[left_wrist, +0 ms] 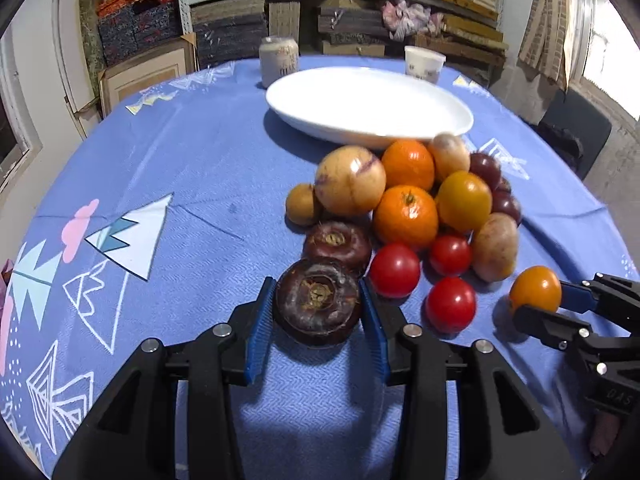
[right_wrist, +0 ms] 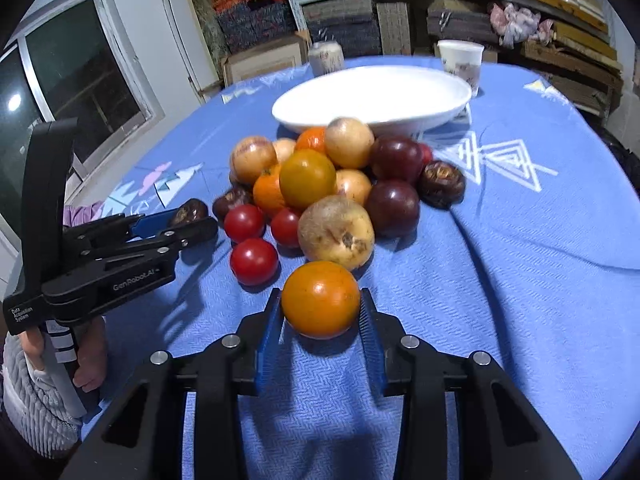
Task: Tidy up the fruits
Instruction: 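Carry the mangosteen and orange tomato onto the white plate and release both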
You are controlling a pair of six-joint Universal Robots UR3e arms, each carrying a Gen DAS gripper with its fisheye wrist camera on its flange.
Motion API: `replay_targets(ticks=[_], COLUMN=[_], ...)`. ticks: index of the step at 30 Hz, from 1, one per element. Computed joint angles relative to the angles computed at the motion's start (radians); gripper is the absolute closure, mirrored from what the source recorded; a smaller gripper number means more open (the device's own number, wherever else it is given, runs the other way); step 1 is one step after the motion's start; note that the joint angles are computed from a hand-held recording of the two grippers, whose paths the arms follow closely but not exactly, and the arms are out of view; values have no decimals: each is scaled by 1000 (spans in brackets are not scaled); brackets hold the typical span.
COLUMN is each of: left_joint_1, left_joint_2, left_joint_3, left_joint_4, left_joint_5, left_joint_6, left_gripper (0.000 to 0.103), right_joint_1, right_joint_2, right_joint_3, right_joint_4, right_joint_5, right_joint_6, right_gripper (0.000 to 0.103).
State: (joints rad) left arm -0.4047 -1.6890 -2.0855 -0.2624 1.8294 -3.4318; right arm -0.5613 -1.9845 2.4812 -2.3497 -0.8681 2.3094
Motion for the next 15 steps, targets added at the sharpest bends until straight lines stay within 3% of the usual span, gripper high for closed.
replay_targets(ticks=[3,7,11,15], left_joint_1=[3,36,58,112], left_joint_2=[35,50,-31,-197], left_joint_3=[-23,76,295,579], left_joint_4=[31,-58,-161,-268], left_joint_5=[2,-25,-2,-57], left_joint_6=[-7,23,62,61], left_gripper=[62,62,62,62], right_joint_1=[-60,-59,38,187], right_joint_2=[-67,-28,169,476], right_joint_3=[-11,-152,-410,-715], right_joint_4=[103,177,64,-72], right_joint_5=[40,55,44,-39], right_joint_6=[-36,-16,165,381], right_gripper=[65,65,65,65])
